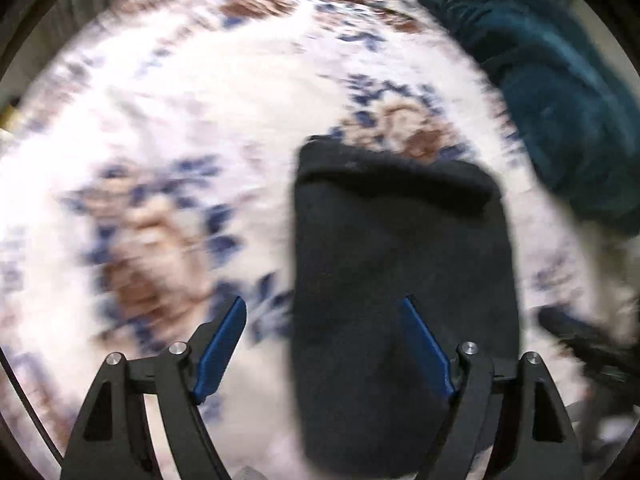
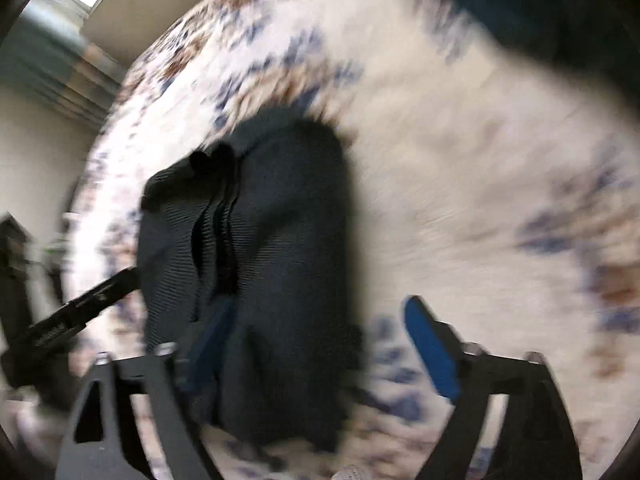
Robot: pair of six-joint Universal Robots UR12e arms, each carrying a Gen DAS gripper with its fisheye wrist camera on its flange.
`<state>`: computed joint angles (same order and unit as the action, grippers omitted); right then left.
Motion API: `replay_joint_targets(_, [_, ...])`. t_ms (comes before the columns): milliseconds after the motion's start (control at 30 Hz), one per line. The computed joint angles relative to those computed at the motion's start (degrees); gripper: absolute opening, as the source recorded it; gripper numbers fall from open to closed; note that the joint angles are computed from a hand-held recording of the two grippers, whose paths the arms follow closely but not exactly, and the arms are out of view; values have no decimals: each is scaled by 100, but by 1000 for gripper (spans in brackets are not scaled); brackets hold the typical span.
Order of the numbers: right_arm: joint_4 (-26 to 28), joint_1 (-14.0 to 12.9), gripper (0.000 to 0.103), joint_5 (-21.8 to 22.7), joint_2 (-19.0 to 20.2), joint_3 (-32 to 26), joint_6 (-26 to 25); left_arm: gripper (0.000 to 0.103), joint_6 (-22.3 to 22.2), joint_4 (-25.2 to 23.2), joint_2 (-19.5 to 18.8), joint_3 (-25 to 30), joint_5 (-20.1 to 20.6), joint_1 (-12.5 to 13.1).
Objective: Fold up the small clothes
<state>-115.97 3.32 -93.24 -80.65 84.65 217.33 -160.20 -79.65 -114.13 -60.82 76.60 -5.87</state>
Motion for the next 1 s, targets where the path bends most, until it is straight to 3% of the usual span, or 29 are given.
replay_joint_targets(67, [340,167,98,-870,-193,-68,-97,86,7,181,237,-233,296,-17])
replay_joint_targets(133, [555,319,100,-1407,-446,4,-206,86,22,190,504,-413,241,11])
replay_joint_targets(300, [1367,774,102,-1881,-722,-551,28,86,132,152,1066,-538,287,37])
replay_joint_targets(500, [2187,1368,102,-2396,-917,-1397,362,86,393,-231,1696,-376,127,262])
replay_joint_targets(733, [3341,2237,102,-3067,-766,-2813,928,86,850,-943,2279,-74,-316,683])
replay_joint_targets(867, [4207,2809,102,-3368,-469,-3873,1494,86,1074,-1494,2521,203,-684,1020])
replay_joint_targets(1000, [5063,3362,102,-3787,-86,-4946,1972,86,1347,-1645,2783,347,-1035,1366])
